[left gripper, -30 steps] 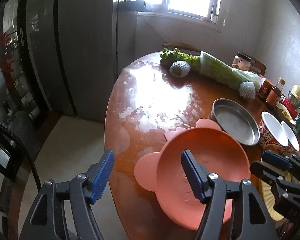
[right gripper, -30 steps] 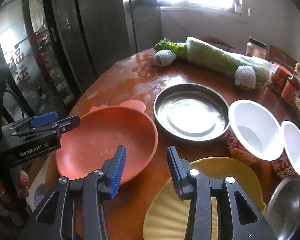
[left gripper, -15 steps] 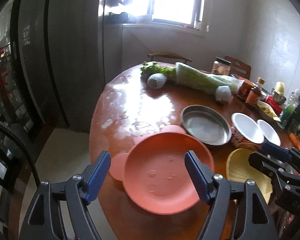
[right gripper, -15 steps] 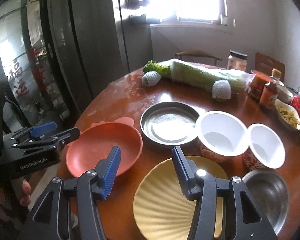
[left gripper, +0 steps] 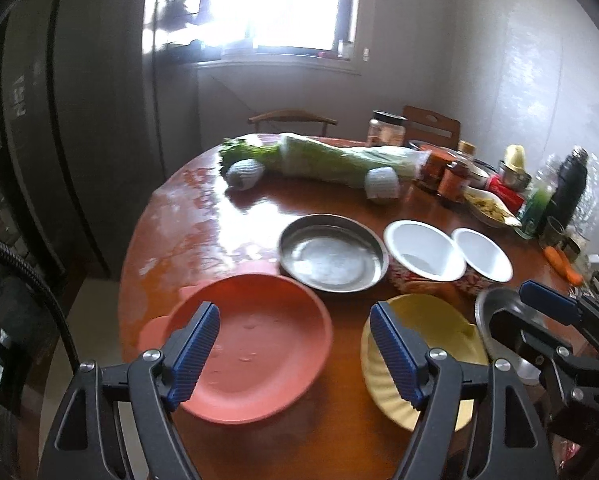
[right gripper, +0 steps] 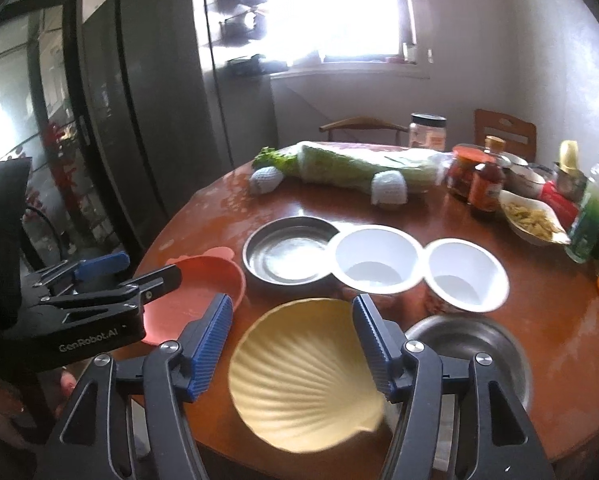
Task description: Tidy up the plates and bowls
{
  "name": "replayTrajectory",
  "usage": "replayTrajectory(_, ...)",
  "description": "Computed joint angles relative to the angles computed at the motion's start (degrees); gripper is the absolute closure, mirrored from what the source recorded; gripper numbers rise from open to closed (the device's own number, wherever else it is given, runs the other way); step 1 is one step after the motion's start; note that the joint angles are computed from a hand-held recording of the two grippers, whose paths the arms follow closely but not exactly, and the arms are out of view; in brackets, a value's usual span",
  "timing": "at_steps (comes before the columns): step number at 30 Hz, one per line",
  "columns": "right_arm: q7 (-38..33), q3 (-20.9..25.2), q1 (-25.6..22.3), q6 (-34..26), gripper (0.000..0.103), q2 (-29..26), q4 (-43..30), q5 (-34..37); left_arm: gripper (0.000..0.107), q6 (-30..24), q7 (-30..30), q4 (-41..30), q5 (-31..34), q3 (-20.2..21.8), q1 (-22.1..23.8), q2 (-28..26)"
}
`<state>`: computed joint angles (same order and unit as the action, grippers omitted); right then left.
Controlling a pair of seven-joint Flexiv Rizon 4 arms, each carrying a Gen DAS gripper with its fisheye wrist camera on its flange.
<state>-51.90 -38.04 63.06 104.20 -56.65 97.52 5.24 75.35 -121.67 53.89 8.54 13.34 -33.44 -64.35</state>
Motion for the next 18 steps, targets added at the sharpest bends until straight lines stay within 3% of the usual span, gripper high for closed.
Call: replayTrajectory(18,-0.53,-5.11,8.79,4.14,0.038,3.13,15.01,10.46,0.03,-4.15,12.58,-9.75,-3.05,-7.35,-0.91,-5.4)
